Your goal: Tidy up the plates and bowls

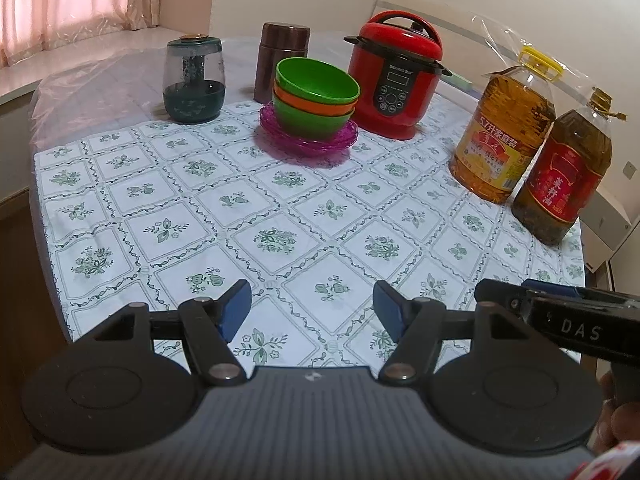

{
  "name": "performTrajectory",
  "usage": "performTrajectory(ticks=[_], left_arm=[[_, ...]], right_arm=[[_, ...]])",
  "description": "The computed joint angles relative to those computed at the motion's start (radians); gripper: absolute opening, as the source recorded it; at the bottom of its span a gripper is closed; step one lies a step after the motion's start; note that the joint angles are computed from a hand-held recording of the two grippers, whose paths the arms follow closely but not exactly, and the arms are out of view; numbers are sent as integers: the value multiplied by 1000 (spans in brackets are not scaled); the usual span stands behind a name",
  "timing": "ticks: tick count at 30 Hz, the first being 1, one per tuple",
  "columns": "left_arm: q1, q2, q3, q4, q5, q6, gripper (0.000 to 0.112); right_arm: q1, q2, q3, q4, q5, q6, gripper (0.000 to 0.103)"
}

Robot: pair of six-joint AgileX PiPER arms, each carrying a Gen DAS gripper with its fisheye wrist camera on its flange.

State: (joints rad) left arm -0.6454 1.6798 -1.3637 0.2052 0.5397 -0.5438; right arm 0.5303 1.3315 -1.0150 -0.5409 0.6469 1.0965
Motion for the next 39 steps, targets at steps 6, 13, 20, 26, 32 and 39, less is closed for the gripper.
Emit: performTrajectory(ticks=[6, 13, 20, 26, 32, 39], left_arm=[[-3, 2, 0, 2, -2, -3, 65], [-3, 3, -1, -3, 3, 0, 65], [-4, 5, 3, -6, -1, 4, 65], [-3, 8, 2, -7, 0, 3, 65], [-3, 5, 17, -6, -10, -5, 65], [-2, 4, 17, -9, -10, -1, 66]], right_arm=[[-1, 1, 1, -7, -3, 5, 61], [-4, 1, 2, 5, -3, -4, 61], [-3, 1, 3, -3, -3, -2, 61], [0, 1, 5, -3, -4, 0, 61], [2, 2, 5, -4, -3, 2, 61], [2, 4, 5, -5, -4, 5, 61]])
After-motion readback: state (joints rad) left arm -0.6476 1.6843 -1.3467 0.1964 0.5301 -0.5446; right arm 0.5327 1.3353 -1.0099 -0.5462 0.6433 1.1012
